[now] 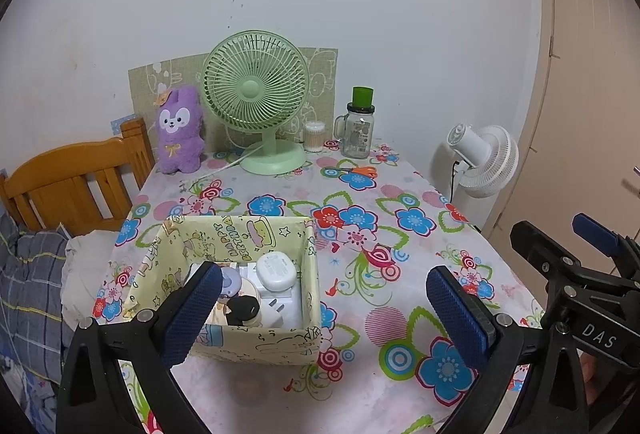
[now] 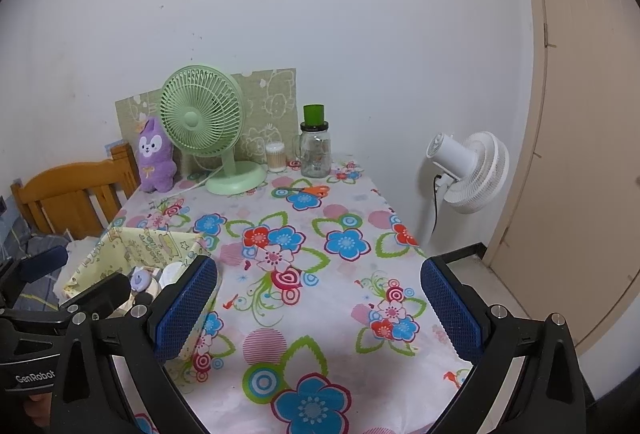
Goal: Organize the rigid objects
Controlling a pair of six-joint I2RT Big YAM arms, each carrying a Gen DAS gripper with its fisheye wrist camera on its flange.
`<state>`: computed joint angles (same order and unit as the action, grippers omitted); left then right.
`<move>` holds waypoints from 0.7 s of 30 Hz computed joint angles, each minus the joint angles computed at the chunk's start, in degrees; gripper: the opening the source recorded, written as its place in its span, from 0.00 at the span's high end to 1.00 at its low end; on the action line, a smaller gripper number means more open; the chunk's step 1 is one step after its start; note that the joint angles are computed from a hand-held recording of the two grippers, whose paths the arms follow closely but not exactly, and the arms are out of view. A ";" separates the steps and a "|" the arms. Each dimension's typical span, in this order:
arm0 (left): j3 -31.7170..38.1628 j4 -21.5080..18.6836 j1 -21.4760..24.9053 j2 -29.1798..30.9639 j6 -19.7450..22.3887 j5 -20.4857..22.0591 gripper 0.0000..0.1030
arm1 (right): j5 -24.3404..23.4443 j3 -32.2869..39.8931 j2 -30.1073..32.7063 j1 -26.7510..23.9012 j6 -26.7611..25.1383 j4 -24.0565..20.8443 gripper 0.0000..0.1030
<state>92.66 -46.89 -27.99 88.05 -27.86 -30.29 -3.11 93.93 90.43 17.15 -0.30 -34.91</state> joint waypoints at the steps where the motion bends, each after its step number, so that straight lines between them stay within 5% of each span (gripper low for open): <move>1: -0.08 0.06 0.01 -0.07 0.03 0.06 0.00 | 0.06 -0.09 -0.06 0.00 0.01 0.11 0.00; 21: -0.51 0.16 -0.22 -0.57 -0.30 0.41 0.00 | 0.32 -1.12 -0.75 0.47 0.13 1.12 0.00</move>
<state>92.15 -46.72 -28.21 87.48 -28.16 -29.87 -2.79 92.81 89.68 17.62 -0.17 -33.78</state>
